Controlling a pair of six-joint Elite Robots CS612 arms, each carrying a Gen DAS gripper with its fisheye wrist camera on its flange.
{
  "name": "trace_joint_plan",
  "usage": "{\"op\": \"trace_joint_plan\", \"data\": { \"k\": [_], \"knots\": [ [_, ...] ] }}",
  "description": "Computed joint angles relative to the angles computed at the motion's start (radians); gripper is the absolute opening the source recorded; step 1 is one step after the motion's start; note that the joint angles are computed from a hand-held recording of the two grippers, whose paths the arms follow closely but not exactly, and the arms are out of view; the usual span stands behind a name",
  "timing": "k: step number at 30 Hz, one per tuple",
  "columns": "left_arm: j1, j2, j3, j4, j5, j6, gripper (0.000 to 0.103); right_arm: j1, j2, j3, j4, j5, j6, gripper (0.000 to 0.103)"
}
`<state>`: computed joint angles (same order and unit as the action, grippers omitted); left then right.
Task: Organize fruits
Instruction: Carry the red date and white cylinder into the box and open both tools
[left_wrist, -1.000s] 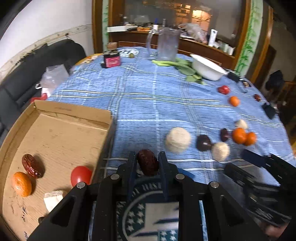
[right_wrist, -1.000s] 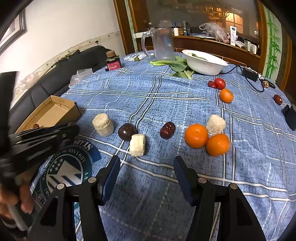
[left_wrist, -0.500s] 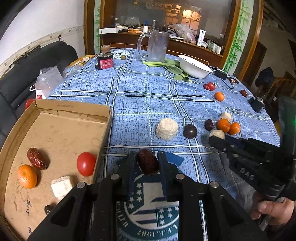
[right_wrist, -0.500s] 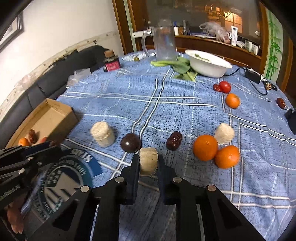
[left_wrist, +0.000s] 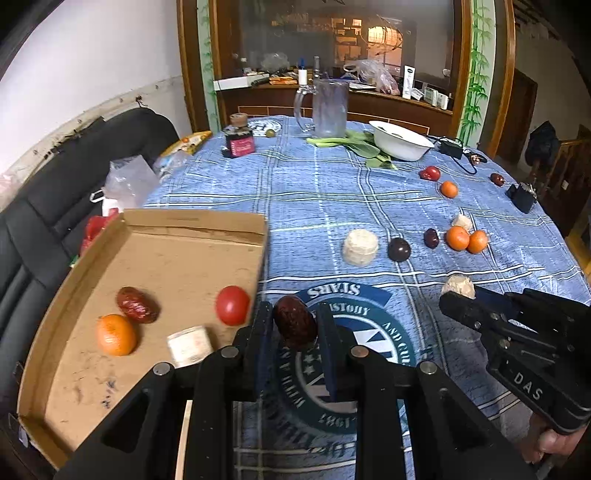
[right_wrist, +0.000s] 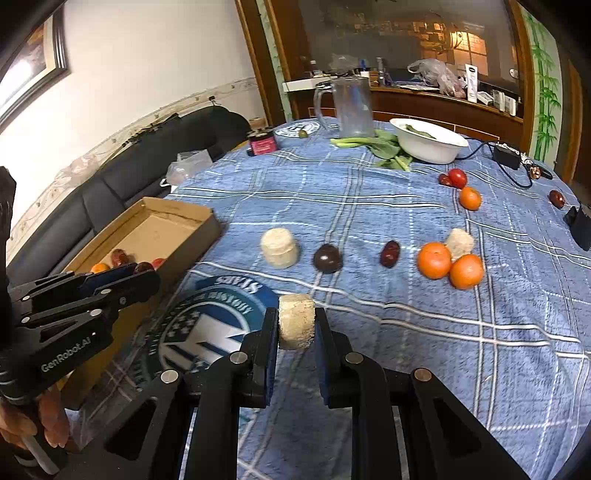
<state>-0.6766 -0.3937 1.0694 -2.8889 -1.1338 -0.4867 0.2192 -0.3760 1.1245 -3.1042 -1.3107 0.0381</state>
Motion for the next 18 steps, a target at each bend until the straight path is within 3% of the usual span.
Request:
{"op": "trace_joint_plan", "data": {
  "k": [18],
  "knots": [
    [0.006, -0.081, 0.173, -0.072, 0.148, -0.056, 0.023, 0.06, -0.011, -0.007, 0.002, 0.036, -0.077, 0.02]
  ]
}}
